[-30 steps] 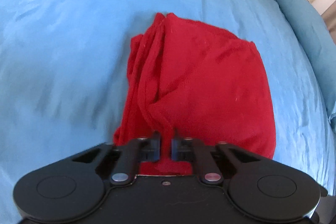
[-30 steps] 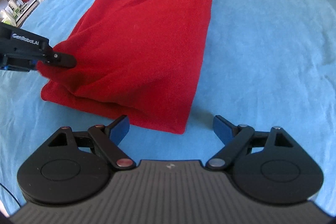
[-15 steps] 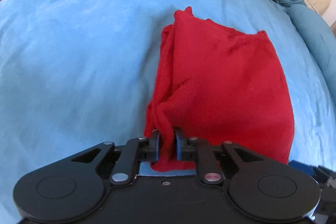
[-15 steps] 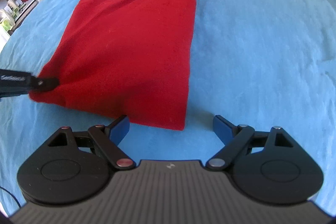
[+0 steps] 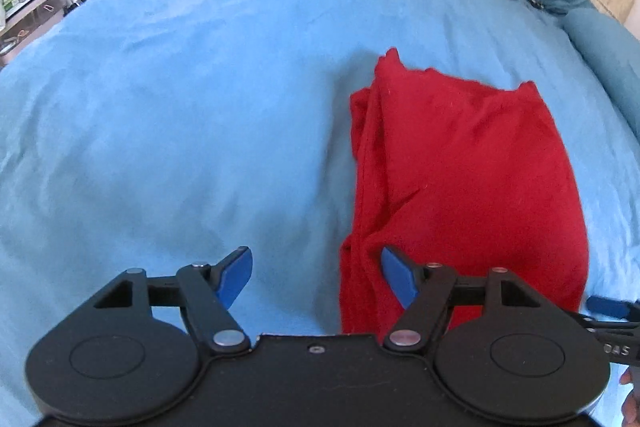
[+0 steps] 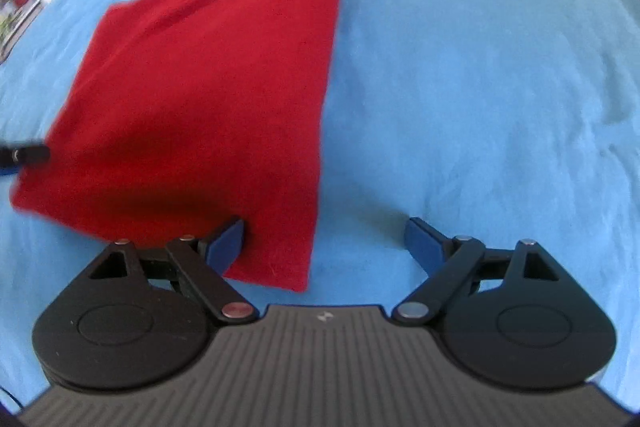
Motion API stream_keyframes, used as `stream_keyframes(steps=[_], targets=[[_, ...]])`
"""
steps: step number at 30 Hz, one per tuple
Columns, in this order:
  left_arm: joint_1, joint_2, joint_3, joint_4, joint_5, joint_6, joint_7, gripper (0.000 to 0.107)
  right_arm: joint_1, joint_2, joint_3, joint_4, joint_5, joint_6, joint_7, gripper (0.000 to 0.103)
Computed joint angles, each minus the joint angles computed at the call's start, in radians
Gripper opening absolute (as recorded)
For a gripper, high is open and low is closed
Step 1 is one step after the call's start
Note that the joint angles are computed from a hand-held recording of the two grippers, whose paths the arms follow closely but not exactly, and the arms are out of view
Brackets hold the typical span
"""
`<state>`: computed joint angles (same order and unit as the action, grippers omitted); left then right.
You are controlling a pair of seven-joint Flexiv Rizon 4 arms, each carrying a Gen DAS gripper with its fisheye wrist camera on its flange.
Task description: Fold small clothes
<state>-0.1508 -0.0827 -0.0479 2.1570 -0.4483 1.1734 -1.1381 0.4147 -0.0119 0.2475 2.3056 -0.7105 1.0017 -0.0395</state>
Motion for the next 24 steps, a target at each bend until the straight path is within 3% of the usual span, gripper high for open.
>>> stream_keyframes(steps=[3,7,10,15,18,20,24], targets=[[0.003,-0.002,-0.005,-0.007,-0.019,-0.001,0.033,0.075,-0.008,0.028,0.001,0.004,0.031,0.016,-0.072,0.103],[0.007,-0.006,-0.03,-0.044,-0.176,-0.053,0.181,0.077,-0.063,0.072,-0.022,0.021,-0.038,0.139,-0.074,0.103],[0.01,-0.063,-0.045,-0.126,-0.221,-0.111,0.225,0.089,-0.09,0.037,-0.044,-0.021,0.043,0.205,-0.172,0.103],[0.028,-0.183,-0.068,-0.259,-0.218,-0.215,0.184,0.09,-0.106,-0.079,-0.062,-0.097,0.293,0.308,-0.327,0.103],[0.051,-0.228,-0.088,-0.299,-0.264,-0.281,0.19,0.085,-0.111,-0.135,-0.064,-0.119,0.387,0.372,-0.369,0.102],[0.06,-0.249,-0.09,-0.319,-0.271,-0.327,0.18,0.072,-0.11,-0.158,-0.058,-0.135,0.437,0.388,-0.401,0.09],[0.064,-0.246,-0.092,-0.304,-0.302,-0.33,0.193,0.067,-0.08,-0.174,-0.087,-0.126,0.45,0.441,-0.382,0.082]])
